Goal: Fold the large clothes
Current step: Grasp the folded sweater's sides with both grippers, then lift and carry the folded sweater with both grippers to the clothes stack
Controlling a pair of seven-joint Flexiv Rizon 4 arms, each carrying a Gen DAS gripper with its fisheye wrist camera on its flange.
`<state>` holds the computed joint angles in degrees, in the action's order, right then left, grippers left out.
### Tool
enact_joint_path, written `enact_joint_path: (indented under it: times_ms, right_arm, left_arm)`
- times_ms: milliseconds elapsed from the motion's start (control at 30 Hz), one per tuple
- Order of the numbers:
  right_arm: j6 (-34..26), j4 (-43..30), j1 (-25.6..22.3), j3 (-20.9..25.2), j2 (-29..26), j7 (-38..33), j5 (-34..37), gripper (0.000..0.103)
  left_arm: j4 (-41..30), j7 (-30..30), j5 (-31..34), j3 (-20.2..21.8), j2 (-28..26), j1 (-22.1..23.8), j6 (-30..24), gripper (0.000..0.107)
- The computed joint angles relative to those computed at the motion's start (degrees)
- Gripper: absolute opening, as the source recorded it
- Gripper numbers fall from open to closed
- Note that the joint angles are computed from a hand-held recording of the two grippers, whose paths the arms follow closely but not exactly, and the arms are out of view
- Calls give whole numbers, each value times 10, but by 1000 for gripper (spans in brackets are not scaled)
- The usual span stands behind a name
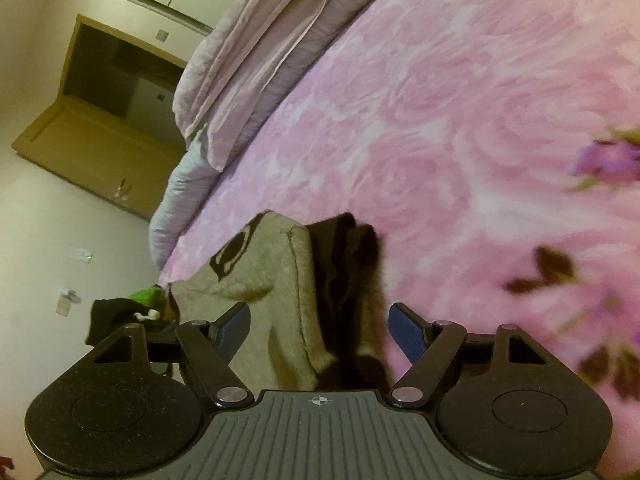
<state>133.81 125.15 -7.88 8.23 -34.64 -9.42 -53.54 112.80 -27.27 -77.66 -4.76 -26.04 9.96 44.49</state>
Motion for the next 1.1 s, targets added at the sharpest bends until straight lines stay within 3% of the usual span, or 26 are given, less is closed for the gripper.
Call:
enact_joint_path:
  times_ms: [167,300,400,533,600,667,733,800,1100]
  right_arm:
    - [20,-41,-14,-3,-32,34,-68,74]
    - [40,-48,-13,-18,-38,47,-108,70]
    - [61,-42,-11,-34,-38,47,-135,59]
    - [71,-64,-2,-44,-54,82,-141,54]
    - [66,-80,8,-50,-61,94,-146,46]
    - [61,-92,16,-54,-69,103,-149,30]
    - [60,-91,22,-54,-72,101,-136,21]
    - [62,-74,26,-51,-66,81,-108,19]
    - [52,22,18,-34,27,-16,-4,18]
  left_arm:
    - [-23,5,2,-13,-22,6,-30,87]
    - [-32,13,19,-14,-30,11,-57,80]
    - [-33,13,25,-12,-35,23,-81,65]
    - [-46,0,30,-15,-46,23,-89,63]
    - [-55,-7,36,-18,-51,16,-80,64]
    - [-61,-11,39,-23,-55,10,-70,63]
    - [-62,-14,43,-25,-55,5,-59,45]
    - [-54,-10,37,-27,-48,3,-53,39]
    - [7,27,-4,-23,27,-50,9,27]
